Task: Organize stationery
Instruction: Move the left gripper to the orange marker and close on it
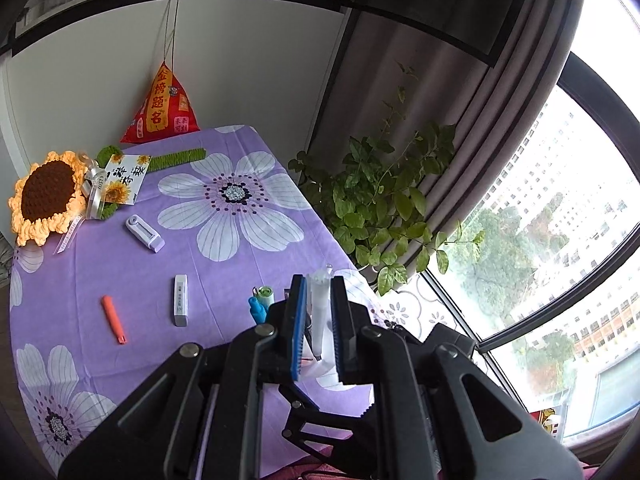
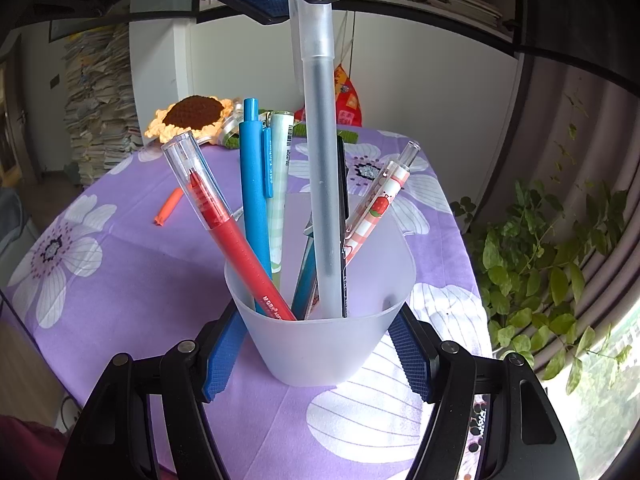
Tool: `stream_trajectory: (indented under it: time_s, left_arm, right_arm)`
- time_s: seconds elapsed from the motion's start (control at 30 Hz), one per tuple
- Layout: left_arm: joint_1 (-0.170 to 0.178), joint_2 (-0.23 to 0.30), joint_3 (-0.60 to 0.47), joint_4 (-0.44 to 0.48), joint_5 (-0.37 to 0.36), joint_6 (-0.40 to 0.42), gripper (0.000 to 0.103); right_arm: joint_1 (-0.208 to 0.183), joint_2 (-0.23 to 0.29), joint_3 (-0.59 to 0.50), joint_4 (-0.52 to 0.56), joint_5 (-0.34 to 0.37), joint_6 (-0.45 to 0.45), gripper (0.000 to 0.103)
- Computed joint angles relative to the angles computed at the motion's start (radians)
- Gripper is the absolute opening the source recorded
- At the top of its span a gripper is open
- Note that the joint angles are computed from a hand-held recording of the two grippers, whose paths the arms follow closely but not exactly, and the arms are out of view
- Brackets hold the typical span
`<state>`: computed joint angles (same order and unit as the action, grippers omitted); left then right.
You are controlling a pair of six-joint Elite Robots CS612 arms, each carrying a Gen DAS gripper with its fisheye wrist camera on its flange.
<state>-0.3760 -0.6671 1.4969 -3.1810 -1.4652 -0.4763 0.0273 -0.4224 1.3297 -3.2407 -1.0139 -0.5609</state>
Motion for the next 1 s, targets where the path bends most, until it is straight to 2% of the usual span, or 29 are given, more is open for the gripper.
stream_trajectory:
  time_s: [0.13,0.27,0.37,0.43,0.5,0.53,0.57,0.63,0.7,0.73,0.8,1.0]
  left_arm:
    - [-0.001,0.0,-0.002,0.023,-0.002,0.005,0.009]
    - [0.001,-0.004,0.001,0.036,-0.009,-0.002,0.015]
    - [0.004,-0.015,0.022,0.005,0.011,-0.032,0.016]
    - [0.009,-0.028,0.048,-0.04,0.054,-0.075,0.017]
    - [0.013,-0.038,0.069,-0.065,0.12,-0.117,0.023]
    - [0.016,-0.043,0.077,-0.063,0.165,-0.143,0.031]
    - [0.02,-0.047,0.084,-0.043,0.221,-0.177,0.036]
    - [0.025,-0.05,0.09,0.009,0.306,-0.233,0.036]
    - [0.036,-0.046,0.088,0.081,0.364,-0.301,0.036]
    - [0.046,-0.042,0.083,0.123,0.371,-0.335,0.036]
    - [0.07,-0.025,0.06,0.203,0.341,-0.391,0.036]
    - [0.12,0.05,-0.04,0.386,0.222,-0.444,0.034]
  right_arm:
    - [0.0,0.0,0.0,-0.001,-0.001,-0.001,0.071]
    - [0.0,-0.001,0.001,0.0,0.0,-0.001,0.071]
    - [0.0,0.0,0.001,-0.002,0.0,-0.001,0.071]
    - [0.0,0.001,0.0,-0.007,0.001,0.003,0.071]
    - [0.0,0.002,0.0,-0.007,0.002,0.003,0.071]
    - [0.0,0.002,0.0,-0.007,0.002,0.003,0.071]
    - [0.0,0.001,0.0,-0.008,0.002,0.003,0.071]
    - [0.0,0.002,0.0,-0.009,0.003,0.004,0.071]
    - [-0.001,0.002,0.001,-0.01,0.005,0.007,0.071]
    - [0.0,0.001,0.002,-0.009,0.004,0.007,0.071]
    - [0.0,0.0,0.004,-0.01,0.004,0.008,0.071]
    - [0.001,-0.001,0.005,-0.01,0.001,0.007,0.071]
